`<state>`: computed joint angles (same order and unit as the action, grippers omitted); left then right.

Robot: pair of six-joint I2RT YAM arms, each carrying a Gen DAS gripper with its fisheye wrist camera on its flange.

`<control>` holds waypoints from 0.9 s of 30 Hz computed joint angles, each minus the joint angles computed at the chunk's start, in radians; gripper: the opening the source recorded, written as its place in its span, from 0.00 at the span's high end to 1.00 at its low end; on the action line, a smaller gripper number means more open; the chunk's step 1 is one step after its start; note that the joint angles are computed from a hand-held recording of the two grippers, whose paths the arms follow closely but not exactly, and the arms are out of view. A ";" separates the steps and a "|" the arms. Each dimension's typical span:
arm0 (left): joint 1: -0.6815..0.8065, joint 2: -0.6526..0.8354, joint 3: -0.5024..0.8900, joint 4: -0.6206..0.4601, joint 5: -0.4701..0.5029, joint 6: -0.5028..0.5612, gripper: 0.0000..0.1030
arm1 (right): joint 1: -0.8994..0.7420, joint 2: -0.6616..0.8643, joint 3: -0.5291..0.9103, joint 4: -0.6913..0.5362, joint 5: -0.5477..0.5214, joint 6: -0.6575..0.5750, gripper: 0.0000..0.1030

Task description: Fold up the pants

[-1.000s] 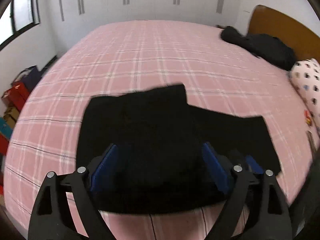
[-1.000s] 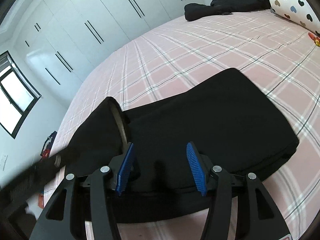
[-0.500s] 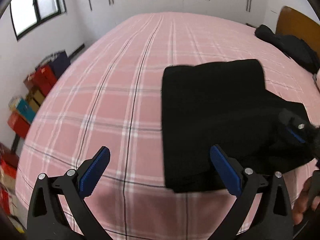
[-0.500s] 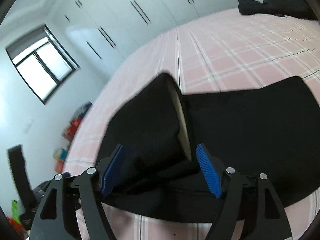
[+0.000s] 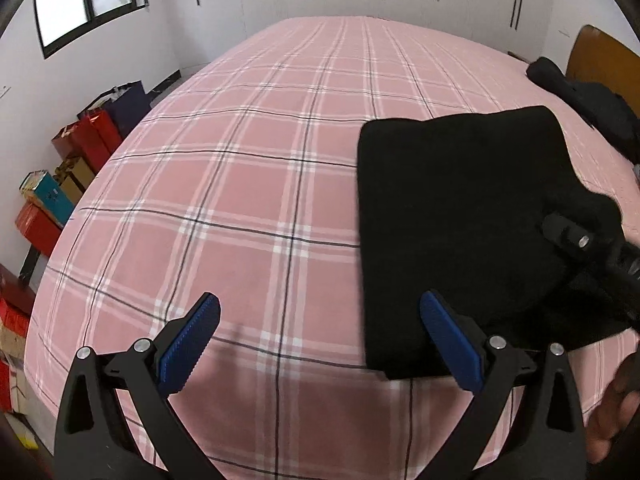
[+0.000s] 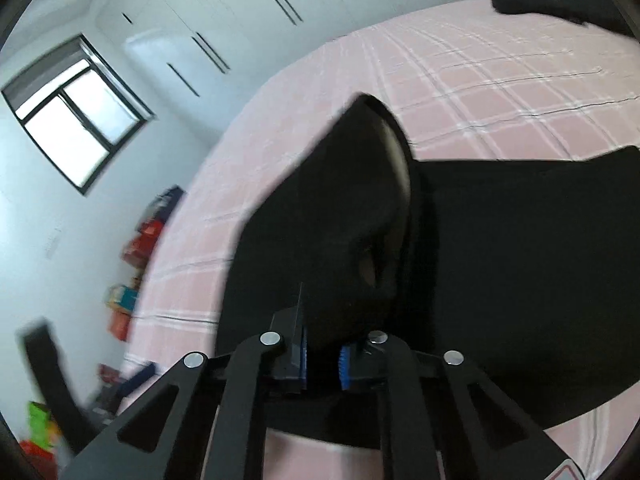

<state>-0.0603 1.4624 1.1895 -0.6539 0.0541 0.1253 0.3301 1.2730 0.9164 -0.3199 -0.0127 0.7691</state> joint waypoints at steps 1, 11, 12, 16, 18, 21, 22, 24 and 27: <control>0.003 -0.004 -0.004 0.007 0.000 -0.004 0.05 | 0.004 -0.010 0.020 -0.009 -0.004 0.005 0.90; 0.042 -0.077 -0.044 0.016 0.217 -0.028 0.05 | -0.252 -0.340 0.186 -0.447 0.005 -0.350 0.91; 0.039 -0.062 -0.033 0.000 0.235 -0.032 0.05 | -0.343 -0.374 0.116 -0.474 -0.031 -0.398 0.91; 0.003 -0.019 -0.021 -0.044 0.260 -0.063 0.05 | -0.580 -0.352 -0.159 -0.435 -0.107 -0.505 0.89; -0.031 -0.023 -0.027 -0.047 0.227 -0.054 0.05 | -0.677 -0.407 -0.244 -0.369 -0.240 -0.499 0.87; -0.077 -0.045 -0.040 -0.042 0.181 -0.030 0.05 | -0.715 -0.409 -0.206 -0.391 -0.285 -0.503 0.84; -0.087 -0.046 -0.038 -0.043 0.188 -0.030 0.05 | -0.735 -0.413 -0.189 -0.405 -0.299 -0.518 0.80; -0.109 -0.034 -0.020 -0.059 0.196 -0.038 0.05 | -0.772 -0.410 -0.155 -0.432 -0.302 -0.555 0.66; -0.162 -0.001 0.022 -0.076 0.217 -0.070 0.05 | -0.872 -0.418 -0.148 -0.419 -0.318 -0.600 0.36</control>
